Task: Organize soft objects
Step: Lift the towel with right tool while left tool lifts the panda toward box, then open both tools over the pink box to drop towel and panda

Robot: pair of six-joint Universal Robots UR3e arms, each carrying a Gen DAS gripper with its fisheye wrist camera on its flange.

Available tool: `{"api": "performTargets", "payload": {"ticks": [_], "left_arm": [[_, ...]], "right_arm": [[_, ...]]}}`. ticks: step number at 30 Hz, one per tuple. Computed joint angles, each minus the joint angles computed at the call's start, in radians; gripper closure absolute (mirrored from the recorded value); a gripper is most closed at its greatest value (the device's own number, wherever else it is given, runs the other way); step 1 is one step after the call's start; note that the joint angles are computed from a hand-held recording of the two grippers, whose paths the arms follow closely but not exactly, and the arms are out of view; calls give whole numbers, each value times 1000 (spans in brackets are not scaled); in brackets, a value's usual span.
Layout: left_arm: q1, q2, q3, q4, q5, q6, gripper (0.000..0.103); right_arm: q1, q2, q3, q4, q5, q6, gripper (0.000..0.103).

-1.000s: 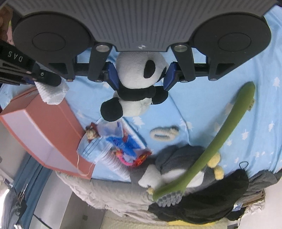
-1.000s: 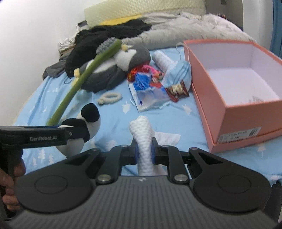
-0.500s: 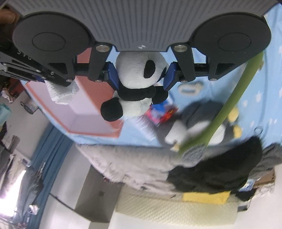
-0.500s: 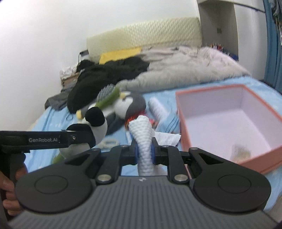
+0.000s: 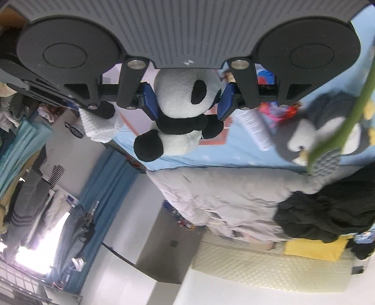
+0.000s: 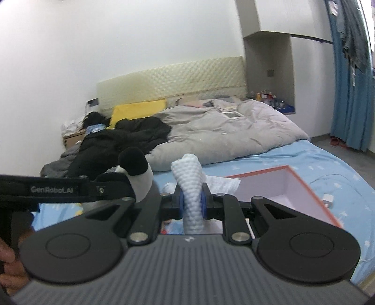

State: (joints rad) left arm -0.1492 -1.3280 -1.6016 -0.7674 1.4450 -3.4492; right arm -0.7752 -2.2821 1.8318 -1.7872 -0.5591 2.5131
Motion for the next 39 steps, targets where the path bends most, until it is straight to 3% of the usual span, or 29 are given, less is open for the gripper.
{"api": "performTargets", "payload": {"ticks": [7, 19, 29, 33, 35, 36, 39], "left_arm": [[-101, -345, 338, -58, 24, -14, 42], [-149, -893, 974, -382, -38, 18, 42], [-193, -1210, 1426, -644, -4, 34, 42], [-194, -1200, 1404, -639, -14, 48, 40], [-189, -1176, 1370, -630, -19, 58, 38], [-186, -1146, 1322, -605, -13, 54, 37], [-174, -1060, 1191, -527, -20, 61, 37]], "right_arm": [[5, 199, -95, -87, -87, 37, 85], [118, 525, -129, -253, -352, 127, 85], [155, 587, -35, -382, -466, 154, 84], [141, 576, -25, -361, -458, 134, 80], [141, 585, -41, -345, -461, 135, 72], [141, 586, -44, -346, -466, 137, 61], [124, 563, -39, -343, -447, 140, 58]]}}
